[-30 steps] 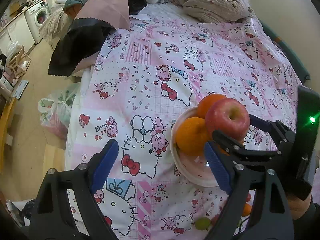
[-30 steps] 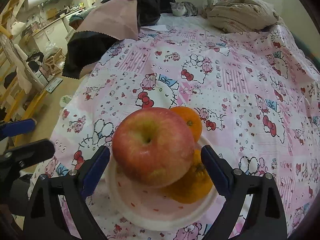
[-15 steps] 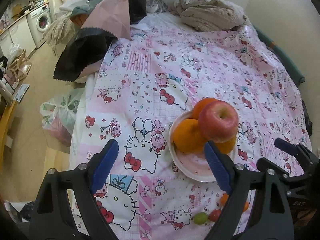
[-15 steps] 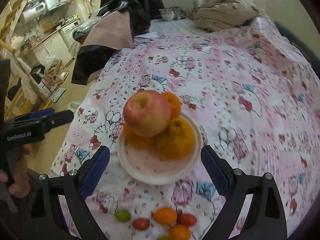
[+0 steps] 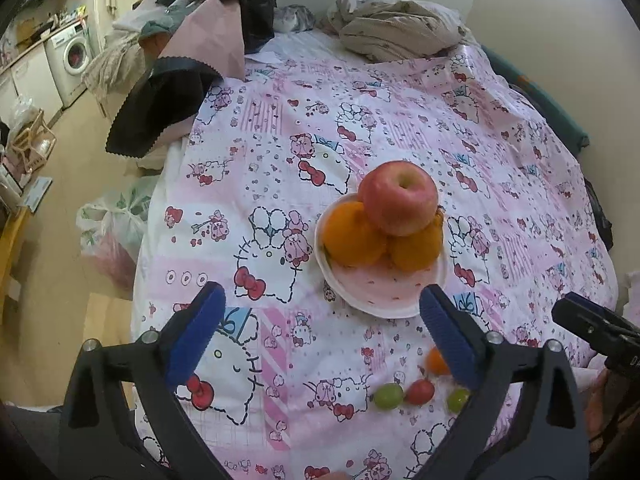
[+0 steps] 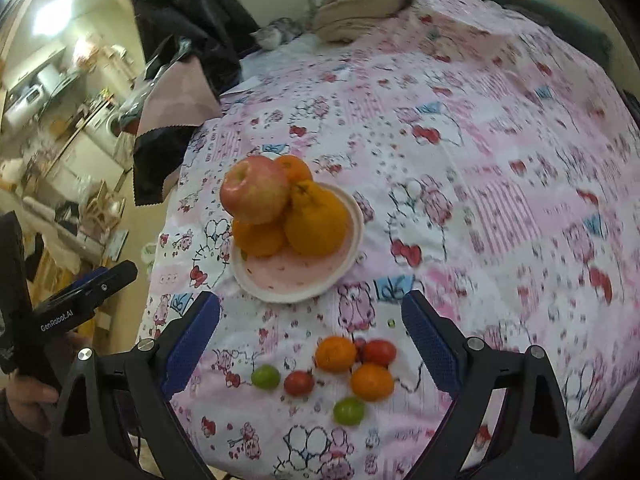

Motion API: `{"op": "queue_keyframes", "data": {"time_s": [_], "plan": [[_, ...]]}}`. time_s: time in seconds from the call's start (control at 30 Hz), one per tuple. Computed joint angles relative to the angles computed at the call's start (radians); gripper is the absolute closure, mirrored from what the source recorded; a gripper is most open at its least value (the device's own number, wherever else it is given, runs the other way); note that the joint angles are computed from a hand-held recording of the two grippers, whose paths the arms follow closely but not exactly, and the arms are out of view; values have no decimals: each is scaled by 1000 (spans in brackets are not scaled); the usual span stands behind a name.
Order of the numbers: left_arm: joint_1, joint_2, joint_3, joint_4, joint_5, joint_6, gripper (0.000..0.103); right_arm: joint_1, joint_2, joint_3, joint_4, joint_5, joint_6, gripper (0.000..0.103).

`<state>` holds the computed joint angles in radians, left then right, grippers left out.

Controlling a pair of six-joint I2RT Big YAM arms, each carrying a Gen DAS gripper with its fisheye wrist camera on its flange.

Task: Organize fruits
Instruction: 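Withdraw both tools from the plate toward the loose small fruits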

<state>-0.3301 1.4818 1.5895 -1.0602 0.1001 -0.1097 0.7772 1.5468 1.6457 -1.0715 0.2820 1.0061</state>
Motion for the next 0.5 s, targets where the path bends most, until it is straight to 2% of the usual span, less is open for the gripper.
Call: {"op": "queue_keyframes", "data": {"time_s": [0.13,0.23,0.5], "plan": [[-21,-11,-22,-12,3,2,6,13,-36,-58,24,8,71,8],[-52,-14,-36,-17,-14,18,6,19,-48,-83,5,24,89,8],[-96,-4,-62,-39,-20,47,6,5,-83,-152,6,-25,139,8]]}}
